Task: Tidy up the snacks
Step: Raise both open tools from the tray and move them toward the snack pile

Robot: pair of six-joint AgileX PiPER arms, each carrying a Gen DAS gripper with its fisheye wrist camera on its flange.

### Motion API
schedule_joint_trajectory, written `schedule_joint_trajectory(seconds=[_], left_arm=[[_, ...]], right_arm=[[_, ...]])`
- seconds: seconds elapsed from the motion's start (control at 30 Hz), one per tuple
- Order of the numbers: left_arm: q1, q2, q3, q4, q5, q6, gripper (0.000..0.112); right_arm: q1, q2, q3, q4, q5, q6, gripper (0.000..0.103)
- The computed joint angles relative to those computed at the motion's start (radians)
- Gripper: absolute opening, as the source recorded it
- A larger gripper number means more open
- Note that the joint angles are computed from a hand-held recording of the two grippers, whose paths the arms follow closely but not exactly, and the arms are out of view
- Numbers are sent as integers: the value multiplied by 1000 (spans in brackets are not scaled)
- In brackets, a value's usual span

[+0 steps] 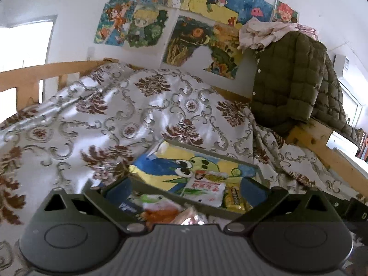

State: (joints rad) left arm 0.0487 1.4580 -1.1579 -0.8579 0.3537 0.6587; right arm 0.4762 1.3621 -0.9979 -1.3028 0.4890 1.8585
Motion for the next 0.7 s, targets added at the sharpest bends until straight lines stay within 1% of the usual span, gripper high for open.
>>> schedule_joint_trajectory(seconds=[0.07, 0.1, 0.13, 0.3, 0.43, 0.53, 0.57, 0.6, 0.7], left_arm=[[26, -38, 52, -42, 5, 53, 103], [40, -56, 82, -85, 6, 97, 103], [57, -72, 111, -133, 11, 147, 103], [138, -129, 241, -299, 10, 301, 103], [200, -155, 301, -291, 24, 337, 103], [227, -179, 347, -341, -6, 379, 103], [234, -186, 358, -345, -14, 372, 103], [242, -193, 367, -346, -14, 366, 103], [271, -222, 400, -424, -3, 440, 103]], right_arm=[[43, -30, 42, -18, 34, 46, 102], [66, -41, 56, -11, 57, 52, 102], [91, -52, 71, -3, 82, 58, 102], [227, -83, 125, 0, 214, 98, 102], [330, -89, 150, -2, 323, 148, 102], [402, -80, 143, 26, 397, 148, 102], [421, -78, 143, 34, 415, 145, 102], [449, -76, 142, 44, 442, 146, 102], [520, -78, 153, 64, 512, 143, 102]])
